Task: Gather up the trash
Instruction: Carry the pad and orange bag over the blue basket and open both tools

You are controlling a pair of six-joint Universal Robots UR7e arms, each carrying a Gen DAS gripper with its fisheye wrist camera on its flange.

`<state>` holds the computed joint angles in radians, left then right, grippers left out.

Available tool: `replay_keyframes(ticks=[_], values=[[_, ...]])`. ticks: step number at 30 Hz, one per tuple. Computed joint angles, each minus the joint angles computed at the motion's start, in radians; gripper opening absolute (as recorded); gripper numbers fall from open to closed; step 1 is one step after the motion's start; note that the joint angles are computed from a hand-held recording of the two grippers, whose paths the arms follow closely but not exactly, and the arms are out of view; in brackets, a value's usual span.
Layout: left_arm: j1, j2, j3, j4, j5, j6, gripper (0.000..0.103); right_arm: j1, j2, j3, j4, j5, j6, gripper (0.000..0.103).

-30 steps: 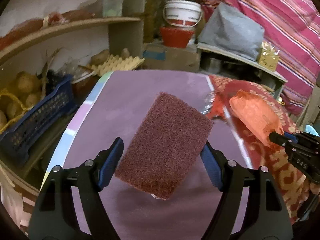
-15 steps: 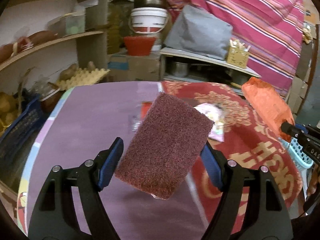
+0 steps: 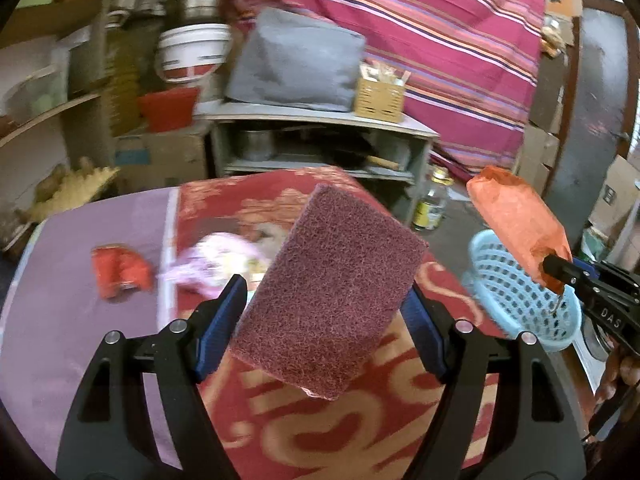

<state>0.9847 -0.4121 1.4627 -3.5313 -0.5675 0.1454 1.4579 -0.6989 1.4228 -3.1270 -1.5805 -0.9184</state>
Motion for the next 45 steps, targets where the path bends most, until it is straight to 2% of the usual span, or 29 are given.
replay_keyframes(ticks=[12,24,30,33,36,38,45], values=[[0.004,0.218,-0.359,0.259,-0.115,-0.033,0.075,-0.083,-0.017,-0.088,0.022,-0.027,0.045,0.015],[0.012,0.427,-0.736,0.524,-0.222,-0.044,0.075,-0.11,-0.003,-0.154,0.043,-0.048,0.065,0.015],[0.013,0.496,-0.862,0.606,-0.254,-0.04,0.075,-0.125,0.004,-0.183,0.066,-0.063,0.087,0.015],[0.017,0.51,-0.891,0.631,-0.261,-0.044,0.076,-0.129,0.005,-0.187,0.071,-0.066,0.095,0.015],[0.019,0.51,-0.893,0.629,-0.257,-0.042,0.088,-0.13,0.007,-0.191,0.075,-0.066,0.095,0.015],[0.015,0.507,-0.883,0.604,-0.25,-0.029,0.09,-0.128,0.007,-0.189,0.074,-0.066,0.093,0.015],[0.008,0.437,-0.752,0.505,-0.202,-0.029,0.093,-0.117,0.017,-0.193,0.088,-0.071,0.083,0.015]])
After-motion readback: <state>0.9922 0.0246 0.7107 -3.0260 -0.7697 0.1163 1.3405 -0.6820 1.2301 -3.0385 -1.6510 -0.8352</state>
